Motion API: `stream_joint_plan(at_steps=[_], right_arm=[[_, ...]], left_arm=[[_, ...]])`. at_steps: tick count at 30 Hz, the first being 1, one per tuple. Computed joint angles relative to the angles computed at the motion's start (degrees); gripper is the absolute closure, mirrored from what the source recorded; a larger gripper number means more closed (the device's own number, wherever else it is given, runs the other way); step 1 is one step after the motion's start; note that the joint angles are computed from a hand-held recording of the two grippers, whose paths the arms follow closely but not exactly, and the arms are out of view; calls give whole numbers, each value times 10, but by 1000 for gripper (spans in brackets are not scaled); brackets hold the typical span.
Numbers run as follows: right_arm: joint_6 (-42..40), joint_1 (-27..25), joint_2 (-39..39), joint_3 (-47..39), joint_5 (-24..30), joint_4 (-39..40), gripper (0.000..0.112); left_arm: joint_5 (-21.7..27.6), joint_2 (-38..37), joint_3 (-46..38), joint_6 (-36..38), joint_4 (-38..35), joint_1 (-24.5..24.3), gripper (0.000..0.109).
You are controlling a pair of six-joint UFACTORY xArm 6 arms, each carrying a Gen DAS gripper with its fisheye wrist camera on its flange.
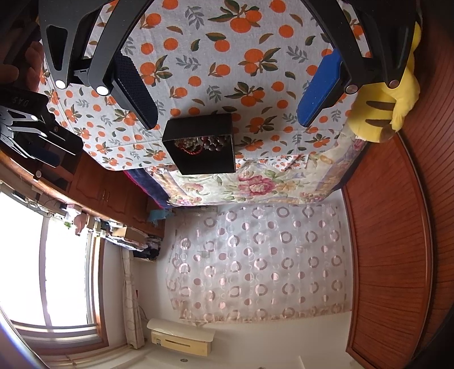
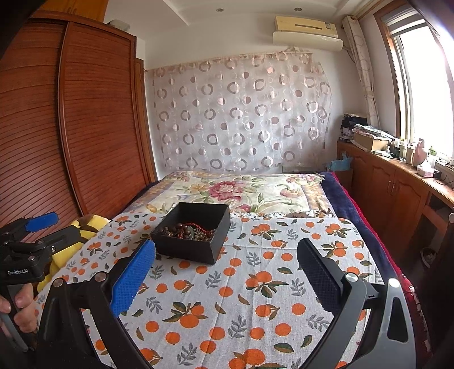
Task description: Organize jewelry
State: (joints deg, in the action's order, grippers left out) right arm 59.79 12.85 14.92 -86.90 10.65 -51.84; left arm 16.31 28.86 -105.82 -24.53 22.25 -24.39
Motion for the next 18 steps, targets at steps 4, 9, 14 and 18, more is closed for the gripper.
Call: stream_joint_plan(at_steps=[4,9,14,18], right_arm=[[-2,1,1,-1,-2,3,12],[1,2,1,-3,1,1,12],[-2,1,0,0,-2,4,12],[0,1,0,-1,-1,2,12]], left_arm=[[0,0,2,0,0,0,13],[2,-4,4,1,-2,0,13],[0,-5,7,4,-6,0,13],[2,-7,9,-1,-1,-1,13]])
